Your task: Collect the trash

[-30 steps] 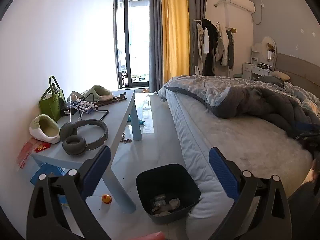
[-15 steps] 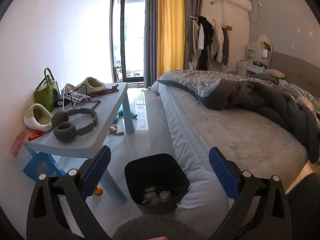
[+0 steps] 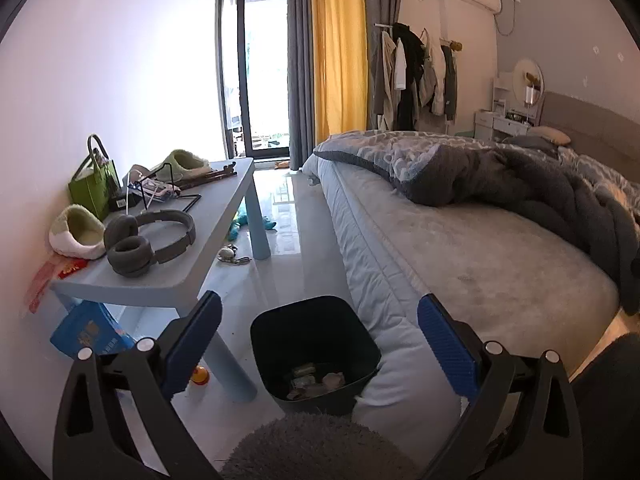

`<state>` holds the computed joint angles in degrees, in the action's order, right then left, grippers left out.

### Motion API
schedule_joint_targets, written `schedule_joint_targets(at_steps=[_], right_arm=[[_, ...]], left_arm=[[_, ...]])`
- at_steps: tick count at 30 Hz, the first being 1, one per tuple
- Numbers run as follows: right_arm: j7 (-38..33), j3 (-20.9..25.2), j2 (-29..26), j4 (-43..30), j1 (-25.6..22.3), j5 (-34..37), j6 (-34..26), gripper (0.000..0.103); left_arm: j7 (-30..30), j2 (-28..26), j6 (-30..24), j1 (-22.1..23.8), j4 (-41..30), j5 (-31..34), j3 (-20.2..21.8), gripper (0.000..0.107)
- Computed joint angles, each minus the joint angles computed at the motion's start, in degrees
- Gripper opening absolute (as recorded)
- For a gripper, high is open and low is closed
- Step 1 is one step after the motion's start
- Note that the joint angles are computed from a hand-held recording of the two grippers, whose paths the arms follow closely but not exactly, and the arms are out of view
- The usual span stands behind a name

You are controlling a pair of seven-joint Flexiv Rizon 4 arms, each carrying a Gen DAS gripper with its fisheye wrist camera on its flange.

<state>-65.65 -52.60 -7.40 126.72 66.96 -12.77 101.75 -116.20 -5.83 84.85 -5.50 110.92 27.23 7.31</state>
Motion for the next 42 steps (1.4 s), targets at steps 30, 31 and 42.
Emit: schedule_joint_targets(at_steps=[30,31,42], right_arm=[[1.8,4.6,0.0,-0.4,-4.2,0.3,0.3,0.100],[1.7,5.8,-0.1,-0.4,-5.3,0.3,0.4,0.100],[1.6,5.4,0.0,-0.4,-5.0,0.4,0.3,0.100]], left_arm=[[4.9,-0.6,1.4,-0.1,1.5,-5.8,0.1,0.100],[4.7,-0.7,1.4,-0.2,1.5,-5.7,0.1,0.100],[4.9,-0.7,1.5,-0.2,1.5,-6.0,0.2,0.100]])
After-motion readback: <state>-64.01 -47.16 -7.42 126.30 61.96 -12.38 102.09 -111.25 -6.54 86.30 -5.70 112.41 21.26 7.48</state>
